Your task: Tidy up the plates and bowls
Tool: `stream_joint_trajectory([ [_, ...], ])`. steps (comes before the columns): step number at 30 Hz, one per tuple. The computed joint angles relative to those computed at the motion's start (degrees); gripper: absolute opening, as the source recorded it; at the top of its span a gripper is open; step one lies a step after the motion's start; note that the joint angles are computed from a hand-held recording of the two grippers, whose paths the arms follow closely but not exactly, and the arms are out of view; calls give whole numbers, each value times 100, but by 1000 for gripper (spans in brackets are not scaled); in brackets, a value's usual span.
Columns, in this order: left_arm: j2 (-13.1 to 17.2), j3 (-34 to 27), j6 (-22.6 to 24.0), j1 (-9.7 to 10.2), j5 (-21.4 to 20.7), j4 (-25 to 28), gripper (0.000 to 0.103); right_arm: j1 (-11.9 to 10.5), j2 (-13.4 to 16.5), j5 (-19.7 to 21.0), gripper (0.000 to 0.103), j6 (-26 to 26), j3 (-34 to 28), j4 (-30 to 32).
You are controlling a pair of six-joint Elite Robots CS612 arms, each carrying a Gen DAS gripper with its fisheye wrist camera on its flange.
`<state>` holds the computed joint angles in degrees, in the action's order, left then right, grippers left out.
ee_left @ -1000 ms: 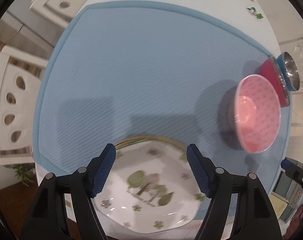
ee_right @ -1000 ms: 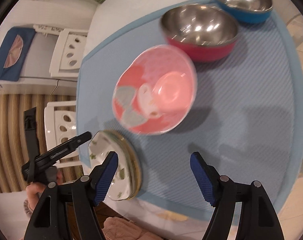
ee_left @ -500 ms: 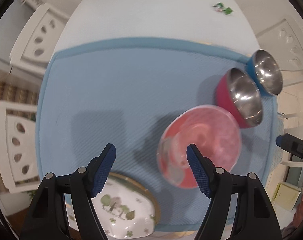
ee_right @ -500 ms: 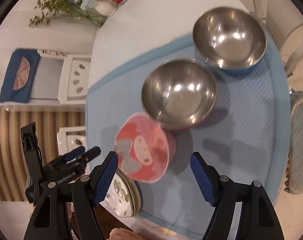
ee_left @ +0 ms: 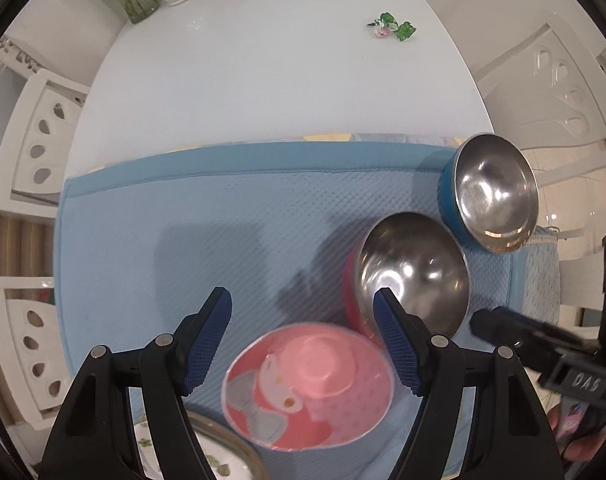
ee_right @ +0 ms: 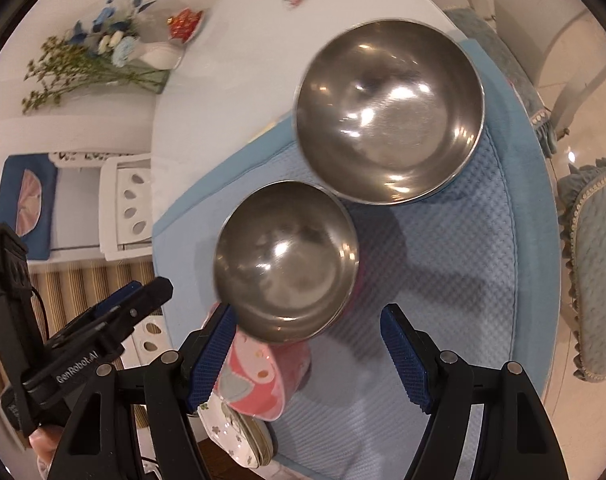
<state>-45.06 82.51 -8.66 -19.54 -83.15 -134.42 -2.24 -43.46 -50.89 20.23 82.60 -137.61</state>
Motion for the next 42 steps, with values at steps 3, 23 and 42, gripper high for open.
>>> stream_joint_trajectory([
  [3,116,-155,-19,-39,42,93,72,-3,76,-106,73,47,-71,48],
  [23,602,-383,459,-90,-204,273,12,203,471,-222,27,-336,-455,530],
  [42,241,-175,401,-58,-168,-204,11,255,268,-470,23,-490,-438,335],
])
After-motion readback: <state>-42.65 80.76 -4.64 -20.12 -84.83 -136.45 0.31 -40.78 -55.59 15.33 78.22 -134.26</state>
